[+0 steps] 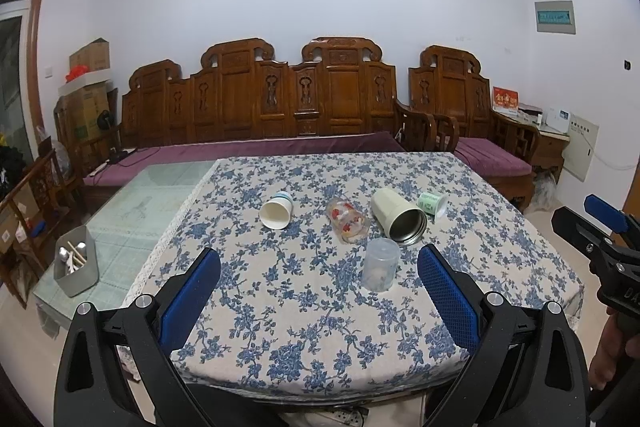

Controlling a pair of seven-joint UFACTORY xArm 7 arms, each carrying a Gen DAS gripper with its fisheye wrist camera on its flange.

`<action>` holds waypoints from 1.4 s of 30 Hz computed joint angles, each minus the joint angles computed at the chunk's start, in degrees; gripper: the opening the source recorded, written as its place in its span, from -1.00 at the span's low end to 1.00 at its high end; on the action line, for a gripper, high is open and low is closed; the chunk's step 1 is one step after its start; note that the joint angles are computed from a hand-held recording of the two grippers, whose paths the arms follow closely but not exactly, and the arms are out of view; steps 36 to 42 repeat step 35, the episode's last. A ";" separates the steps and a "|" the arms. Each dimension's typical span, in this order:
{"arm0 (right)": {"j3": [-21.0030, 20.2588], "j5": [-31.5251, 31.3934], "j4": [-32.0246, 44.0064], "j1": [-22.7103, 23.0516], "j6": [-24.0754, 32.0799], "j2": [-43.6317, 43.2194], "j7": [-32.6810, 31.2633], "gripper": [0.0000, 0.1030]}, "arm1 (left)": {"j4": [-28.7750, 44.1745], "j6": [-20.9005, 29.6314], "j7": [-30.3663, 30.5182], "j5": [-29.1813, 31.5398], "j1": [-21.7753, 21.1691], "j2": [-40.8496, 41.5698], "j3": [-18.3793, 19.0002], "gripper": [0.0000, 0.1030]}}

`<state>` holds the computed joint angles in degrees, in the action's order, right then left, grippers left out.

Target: Flip cup upside down

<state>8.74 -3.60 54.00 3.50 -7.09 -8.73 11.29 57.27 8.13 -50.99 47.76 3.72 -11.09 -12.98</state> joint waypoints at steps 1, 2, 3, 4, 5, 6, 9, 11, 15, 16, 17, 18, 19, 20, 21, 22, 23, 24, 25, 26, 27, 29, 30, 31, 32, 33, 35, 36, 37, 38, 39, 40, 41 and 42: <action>0.01 -0.02 0.02 0.00 0.00 -0.01 0.02 0.95 | -0.02 -0.03 0.01 0.00 -0.01 -0.01 0.02 0.84; 0.01 -0.04 0.05 0.03 0.01 0.00 0.02 0.95 | 0.00 -0.03 -0.10 0.05 0.01 -0.05 -0.02 0.84; 0.01 -0.06 0.03 0.02 -0.01 -0.01 0.04 0.95 | 0.05 0.03 -0.07 -0.01 -0.03 -0.04 -0.02 0.84; -0.29 0.02 0.05 0.34 -0.05 0.02 -0.08 0.95 | 0.03 -0.06 -0.19 0.12 0.04 -0.06 -0.04 0.84; -0.13 -0.05 0.03 0.15 -0.05 0.00 -0.05 0.95 | 0.06 0.02 -0.19 0.11 0.03 -0.03 -0.06 0.84; -0.19 -0.08 0.03 0.18 -0.17 0.06 -0.12 0.95 | 0.02 -0.03 -0.14 0.08 -0.01 -0.05 -0.02 0.84; 0.17 -0.05 -0.13 -0.13 -0.08 -0.20 0.03 0.95 | -0.01 -0.08 -0.39 0.25 0.06 -0.13 -0.10 0.84; 0.43 -0.15 -0.14 -0.43 -0.10 -0.21 0.17 0.95 | 0.05 -0.02 -0.49 0.30 0.09 -0.16 -0.19 0.84; 0.32 -0.19 -0.18 -0.34 -0.11 -0.23 0.20 0.95 | 0.16 0.00 -0.35 0.04 -0.06 -0.13 -0.12 0.84; 0.31 -0.23 -0.17 -0.37 -0.16 -0.21 0.18 0.95 | 0.33 0.16 -0.57 0.24 0.02 -0.06 -0.30 0.84; 0.14 -0.16 -0.14 -0.17 -0.17 -0.17 0.13 0.95 | 0.30 0.15 -0.41 0.05 -0.11 -0.10 -0.16 0.84; -0.17 -0.05 -0.12 0.17 -0.17 -0.12 0.01 0.95 | 0.20 0.04 -0.24 -0.14 -0.20 -0.15 -0.02 0.84; 0.10 -0.12 -0.17 -0.09 -0.17 -0.18 0.07 0.95 | 0.20 0.04 -0.23 -0.15 -0.17 -0.15 -0.05 0.84; 0.09 -0.13 -0.16 -0.10 -0.17 -0.16 0.04 0.95 | 0.21 0.05 -0.40 0.06 -0.05 -0.15 -0.15 0.84; -0.01 -0.06 -0.17 0.03 -0.15 -0.18 0.02 0.95 | 0.29 0.07 -0.47 0.10 -0.04 -0.10 -0.21 0.84; 0.35 -0.17 -0.15 -0.36 -0.12 -0.18 0.13 0.95 | 0.18 0.04 -0.27 -0.09 -0.13 -0.15 -0.07 0.84; -0.47 0.07 -0.12 0.51 -0.08 -0.13 -0.16 0.95 | 0.28 0.12 0.02 -0.44 -0.28 -0.13 0.03 0.84; -0.08 0.01 -0.15 0.12 0.03 -0.32 -0.01 0.95 | 0.24 0.11 0.04 -0.41 -0.24 -0.16 0.02 0.84; 0.04 -0.06 -0.15 -0.05 -0.01 -0.32 0.02 0.95 | 0.24 0.10 0.05 -0.42 -0.21 -0.16 -0.01 0.84; -0.12 -0.01 -0.15 0.11 -0.05 -0.29 -0.02 0.95 | 0.30 0.18 0.03 -0.42 -0.19 -0.13 -0.08 0.84; -0.07 0.02 -0.15 0.11 0.01 -0.30 0.03 0.95 | 0.34 0.17 0.01 -0.43 -0.19 -0.12 -0.09 0.84; -0.07 -0.01 -0.18 0.11 -0.01 -0.32 0.00 0.95 | 0.25 0.11 -0.16 -0.32 -0.09 -0.16 -0.12 0.84; 0.37 -0.16 -0.17 -0.39 0.00 -0.33 0.16 0.95 | 0.20 0.03 -0.07 -0.39 -0.12 -0.18 -0.07 0.84; 0.23 -0.10 -0.18 -0.22 -0.02 -0.32 0.16 0.95 | 0.19 0.03 -0.07 -0.40 -0.11 -0.18 -0.08 0.84; 0.22 -0.12 -0.18 -0.21 -0.02 -0.32 0.17 0.95 | 0.27 0.16 0.10 -0.72 -0.24 -0.14 -0.04 0.84; 0.18 -0.10 -0.17 -0.17 -0.02 -0.31 0.18 0.95 | 0.34 0.31 -0.03 -0.77 -0.24 -0.19 -0.12 0.84; 0.21 -0.16 -0.18 -0.24 -0.07 -0.32 0.18 0.95 | 0.40 0.39 0.02 -0.78 -0.26 -0.17 -0.15 0.84; 0.21 -0.16 -0.18 -0.24 -0.07 -0.32 0.18 0.95 | 0.40 0.39 0.02 -0.78 -0.26 -0.17 -0.15 0.84; 0.21 -0.16 -0.18 -0.24 -0.07 -0.32 0.18 0.95 | 0.40 0.39 0.02 -0.78 -0.26 -0.17 -0.15 0.84; 0.21 -0.16 -0.18 -0.24 -0.07 -0.32 0.18 0.95 | 0.40 0.39 0.02 -0.78 -0.26 -0.17 -0.15 0.84; 0.21 -0.16 -0.18 -0.24 -0.07 -0.32 0.18 0.95 | 0.40 0.39 0.02 -0.78 -0.26 -0.17 -0.15 0.84; 0.21 -0.16 -0.18 -0.24 -0.07 -0.32 0.18 0.95 | 0.40 0.39 0.02 -0.78 -0.26 -0.17 -0.15 0.84; 0.21 -0.16 -0.18 -0.24 -0.07 -0.32 0.18 0.95 | 0.40 0.39 0.02 -0.78 -0.26 -0.17 -0.15 0.84; 0.21 -0.16 -0.18 -0.24 -0.07 -0.32 0.18 0.95 | 0.40 0.39 0.02 -0.78 -0.26 -0.17 -0.15 0.84</action>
